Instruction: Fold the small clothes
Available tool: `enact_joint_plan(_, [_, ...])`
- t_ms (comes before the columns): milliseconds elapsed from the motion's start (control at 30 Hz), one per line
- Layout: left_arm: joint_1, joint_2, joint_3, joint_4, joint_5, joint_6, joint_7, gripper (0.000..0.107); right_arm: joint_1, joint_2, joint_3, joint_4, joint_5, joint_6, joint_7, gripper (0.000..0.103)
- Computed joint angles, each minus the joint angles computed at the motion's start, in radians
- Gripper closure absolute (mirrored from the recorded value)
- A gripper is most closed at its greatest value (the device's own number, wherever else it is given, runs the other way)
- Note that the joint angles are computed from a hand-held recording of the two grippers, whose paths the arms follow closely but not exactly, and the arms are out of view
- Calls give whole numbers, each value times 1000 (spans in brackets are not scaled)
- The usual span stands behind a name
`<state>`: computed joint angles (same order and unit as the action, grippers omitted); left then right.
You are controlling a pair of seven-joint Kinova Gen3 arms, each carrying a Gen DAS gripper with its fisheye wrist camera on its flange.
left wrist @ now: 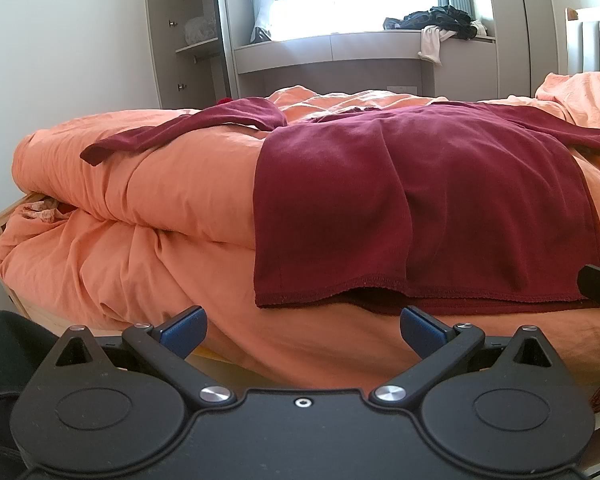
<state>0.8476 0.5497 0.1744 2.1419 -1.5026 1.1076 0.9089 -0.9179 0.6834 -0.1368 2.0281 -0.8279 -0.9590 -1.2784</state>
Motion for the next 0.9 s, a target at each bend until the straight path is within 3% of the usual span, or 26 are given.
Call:
enact_joint_plan(533, [-7, 3, -2, -5, -27, 26, -23, 5, 11, -1, -11, 33, 42, -57, -73, 0])
enact_joint_plan(900, [-57, 0, -12, -53, -105, 17, -80, 5, 60, -42, -7, 19, 110, -21, -114, 0])
